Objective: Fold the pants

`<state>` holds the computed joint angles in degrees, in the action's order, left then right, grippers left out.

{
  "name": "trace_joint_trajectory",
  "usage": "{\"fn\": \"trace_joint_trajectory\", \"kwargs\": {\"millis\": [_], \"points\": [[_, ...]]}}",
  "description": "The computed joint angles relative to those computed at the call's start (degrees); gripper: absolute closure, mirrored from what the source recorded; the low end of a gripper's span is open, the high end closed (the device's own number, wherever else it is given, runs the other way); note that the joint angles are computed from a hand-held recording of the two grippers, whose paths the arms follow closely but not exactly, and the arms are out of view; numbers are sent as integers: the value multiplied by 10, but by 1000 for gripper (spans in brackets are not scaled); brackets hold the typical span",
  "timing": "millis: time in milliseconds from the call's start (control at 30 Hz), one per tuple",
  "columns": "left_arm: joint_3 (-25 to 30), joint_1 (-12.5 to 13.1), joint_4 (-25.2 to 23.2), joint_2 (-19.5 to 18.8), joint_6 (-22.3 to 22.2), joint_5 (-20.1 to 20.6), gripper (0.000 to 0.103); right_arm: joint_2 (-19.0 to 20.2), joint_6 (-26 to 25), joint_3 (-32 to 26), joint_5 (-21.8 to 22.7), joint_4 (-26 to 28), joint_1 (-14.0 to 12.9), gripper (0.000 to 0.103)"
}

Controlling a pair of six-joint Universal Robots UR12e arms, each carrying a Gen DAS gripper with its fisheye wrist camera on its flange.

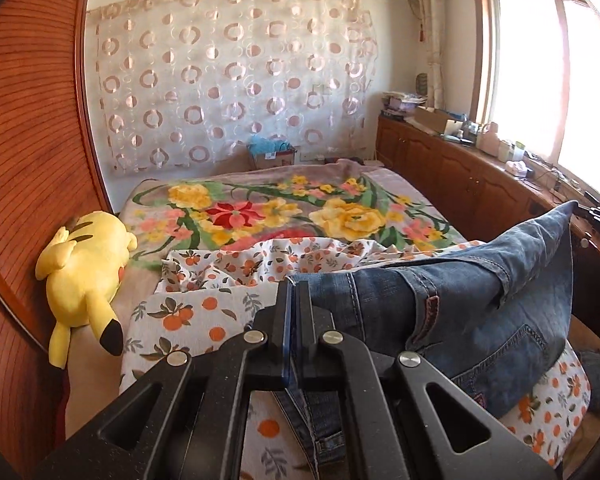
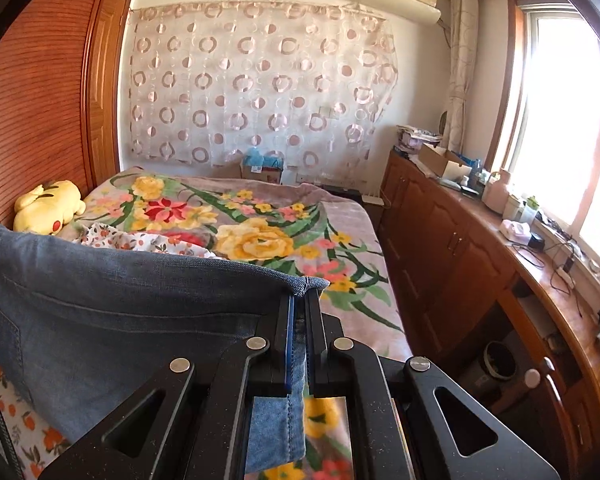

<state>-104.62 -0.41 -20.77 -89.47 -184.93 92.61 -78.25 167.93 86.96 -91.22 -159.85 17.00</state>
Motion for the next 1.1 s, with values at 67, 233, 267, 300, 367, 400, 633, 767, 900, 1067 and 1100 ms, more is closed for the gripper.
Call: {"fn": "trace_joint_trajectory", "kwargs": {"millis": [67,233,267,300,367,400,633,767,900,1067,1100], "points": [[11,5,-13,-16,2,-1,101,24,-3,-29,-4,23,3,99],[32,11,-47,-49,3,-1,101,72,-9,-83,-12,80,10,99],[35,12,-54,-55,3,-3,101,83,-9,-98,-13,94,11,99],[38,14,-59,-61,3,-5,101,91,-9,-109,-15,105,12,99],[42,15,-67,-70,6,-6,101,110,-5,-136,-19,130,14,99],[43,16,-69,-73,8,-8,101,116,-2,-145,-19,139,14,99],[45,17,-71,-83,14,-14,101,150,14,-203,-26,190,15,99],[44,20,-54,-84,17,-19,100,166,17,-224,-42,197,20,99],[47,21,-56,-87,16,-19,100,180,27,-244,-51,213,24,98],[40,20,-44,-80,5,-20,100,179,47,-244,-45,215,21,95],[39,20,-43,-78,3,-22,100,178,51,-244,-47,215,21,94]]}}
